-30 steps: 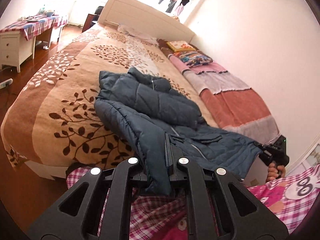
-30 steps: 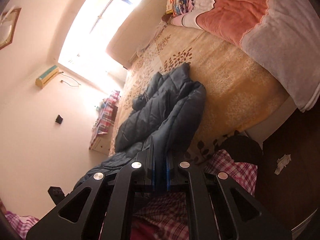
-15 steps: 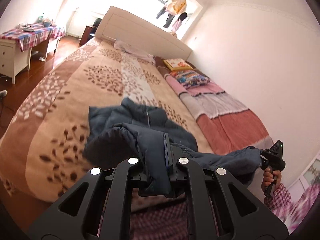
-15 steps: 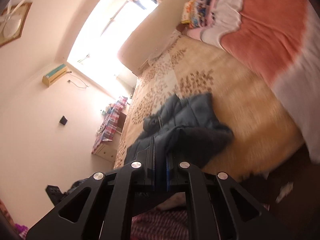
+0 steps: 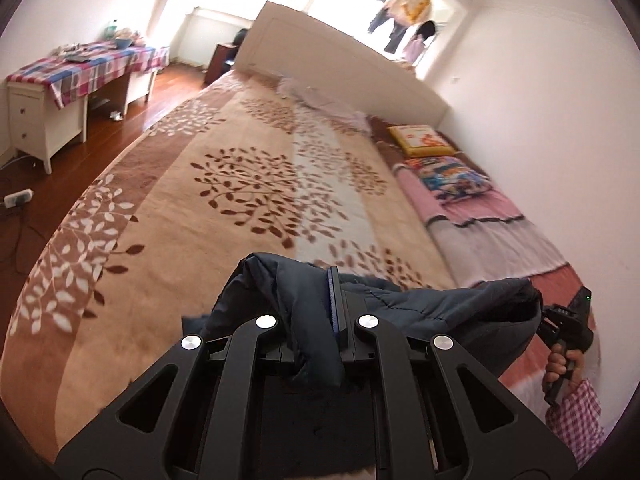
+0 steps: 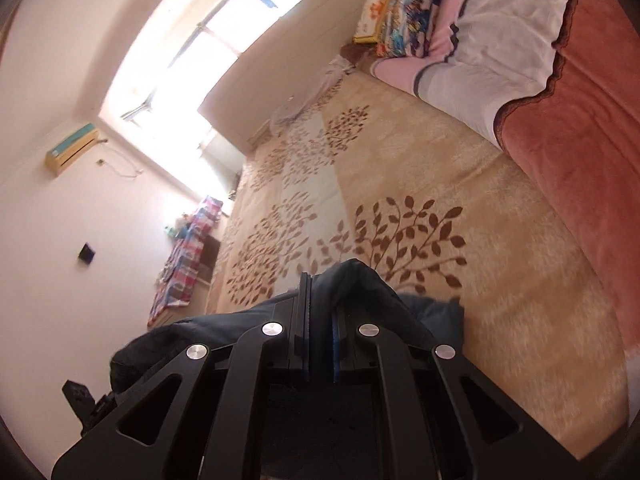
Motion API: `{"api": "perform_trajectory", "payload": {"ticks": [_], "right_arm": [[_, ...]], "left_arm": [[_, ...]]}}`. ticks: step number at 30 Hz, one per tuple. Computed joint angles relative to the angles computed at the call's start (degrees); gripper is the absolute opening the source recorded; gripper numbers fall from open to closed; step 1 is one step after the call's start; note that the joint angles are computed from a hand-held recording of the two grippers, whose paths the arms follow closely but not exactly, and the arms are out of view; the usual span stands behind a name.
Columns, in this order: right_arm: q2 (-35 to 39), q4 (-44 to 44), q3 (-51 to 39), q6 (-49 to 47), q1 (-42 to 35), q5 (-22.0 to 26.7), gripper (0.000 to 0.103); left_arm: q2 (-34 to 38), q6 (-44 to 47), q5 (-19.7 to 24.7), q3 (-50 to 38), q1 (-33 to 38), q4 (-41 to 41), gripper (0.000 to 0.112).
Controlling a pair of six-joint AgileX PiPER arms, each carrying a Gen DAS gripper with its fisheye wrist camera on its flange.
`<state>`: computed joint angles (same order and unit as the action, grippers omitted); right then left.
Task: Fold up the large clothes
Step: 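Fold the hem toward the collar with both grippers and lower it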
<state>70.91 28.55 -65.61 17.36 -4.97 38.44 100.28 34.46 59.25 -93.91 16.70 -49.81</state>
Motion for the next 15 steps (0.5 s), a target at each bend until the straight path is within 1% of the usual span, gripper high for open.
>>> {"api": "perform_trajectory", "payload": {"ticks": [3,5,6,7,8,11,15], "right_arm": [[10.6,0.5,-4.4,-0.5,-0.2,-2.6,0.009],[17.5,0.6,-7.7,-0.3,-0.3,-4.0,0.009],[19.5,-0.3,-8.7,0.5,0.1,-4.4,0.009],[22.1,-1.4,-10.0,1.4,0.4,-4.8,0.009],[24.3,-1.5,-10.9,1.6,0.4,-5.3,0.009],[31.5,-2.5,-14.6,2.6,0.5,-6.0,0.009],[37.9,-5.9,-18.6,5.6,1.1,-6.0,0.009]], "left_arm": [[10.3,-8.7,-2.2,-11.1,-4.8,6.6,0.010],[15.3,-13.0,-2.5,-16.7,-6.7,9.9,0.010],[19.4,-16.2,-2.4,-21.1,-7.9,12.1,0.010],[21.6,-18.0,-2.1,-23.8,-8.5,13.4,0.010],[25.3,-20.8,-1.5,-28.0,-9.3,15.3,0.010],[32.1,-25.5,0.0,-35.6,-10.8,18.8,0.010],[41.7,-31.5,4.1,-48.7,-12.7,24.0,0.010]]}}
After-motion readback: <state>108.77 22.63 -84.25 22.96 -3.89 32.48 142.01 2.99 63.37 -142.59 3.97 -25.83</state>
